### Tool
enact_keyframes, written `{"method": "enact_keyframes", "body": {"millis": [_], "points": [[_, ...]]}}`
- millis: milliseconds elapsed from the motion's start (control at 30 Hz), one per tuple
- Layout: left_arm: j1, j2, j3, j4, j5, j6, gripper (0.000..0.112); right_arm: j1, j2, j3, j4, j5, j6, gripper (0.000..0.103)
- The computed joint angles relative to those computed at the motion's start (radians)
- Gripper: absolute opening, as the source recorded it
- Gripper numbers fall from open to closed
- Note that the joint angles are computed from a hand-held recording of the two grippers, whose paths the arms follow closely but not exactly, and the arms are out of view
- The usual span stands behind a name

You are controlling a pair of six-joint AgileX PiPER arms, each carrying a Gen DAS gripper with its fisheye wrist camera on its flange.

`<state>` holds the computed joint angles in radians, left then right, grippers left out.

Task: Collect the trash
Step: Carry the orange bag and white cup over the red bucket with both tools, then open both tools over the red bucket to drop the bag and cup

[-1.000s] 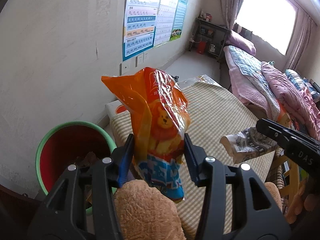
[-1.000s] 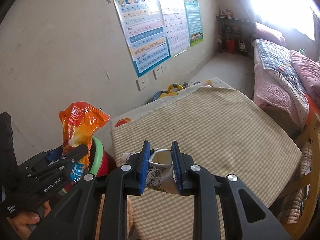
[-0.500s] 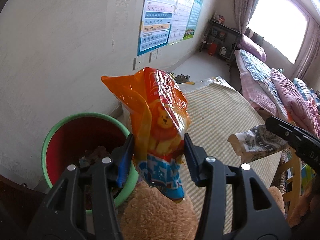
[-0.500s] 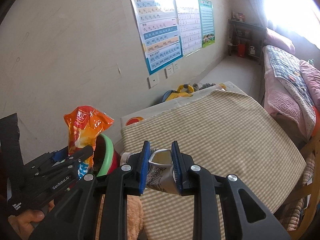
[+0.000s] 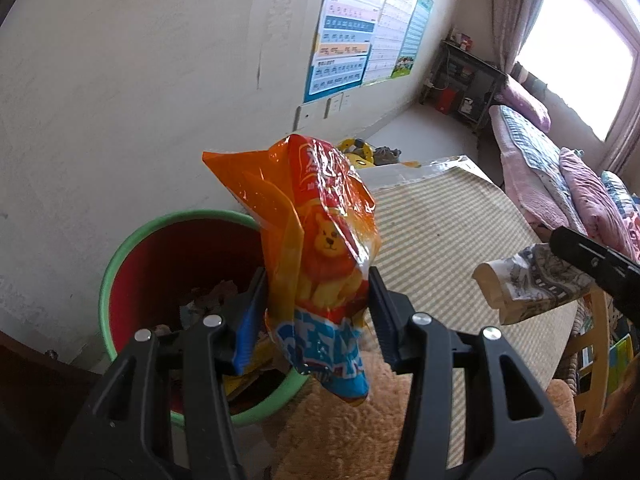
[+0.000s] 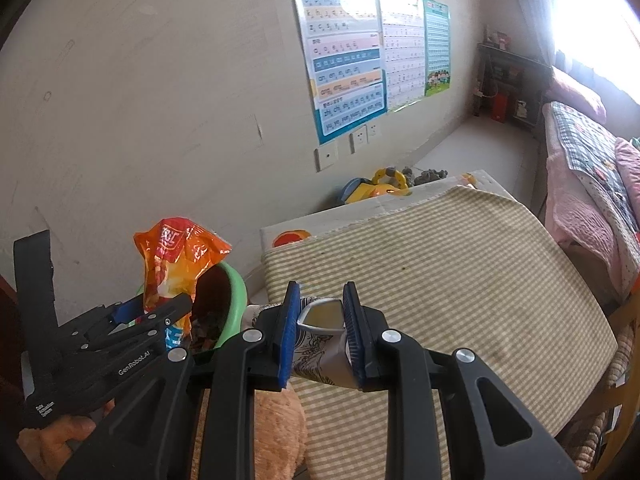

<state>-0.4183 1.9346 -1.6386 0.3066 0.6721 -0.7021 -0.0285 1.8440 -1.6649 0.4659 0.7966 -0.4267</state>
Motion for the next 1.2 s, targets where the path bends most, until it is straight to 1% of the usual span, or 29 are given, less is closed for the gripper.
{"method": "enact_keyframes", "body": {"millis": [433,533,967,1200], "points": [[0.072,-0.04,0.129,-0.007,-0.042,-0.017,0.048,0.074,0.049,-0.057,-0.045,0.021,0.024,0.021],[0.082,-0.039,0.14,0.001,-0.041,-0.021,0.048,0.092,0.063,-0.075,-0.051,0.029,0.03,0.021],[0.161,-0.052,0.235,-0.067,-0.069,0.027,0.049,0.167,0.135,-0.184,-0.07,0.072,0.04,0.021],[0.18,-0.03,0.232,-0.097,-0.066,0.047,0.05,0.201,0.183,-0.256,-0.079,0.098,0.052,0.021]]}}
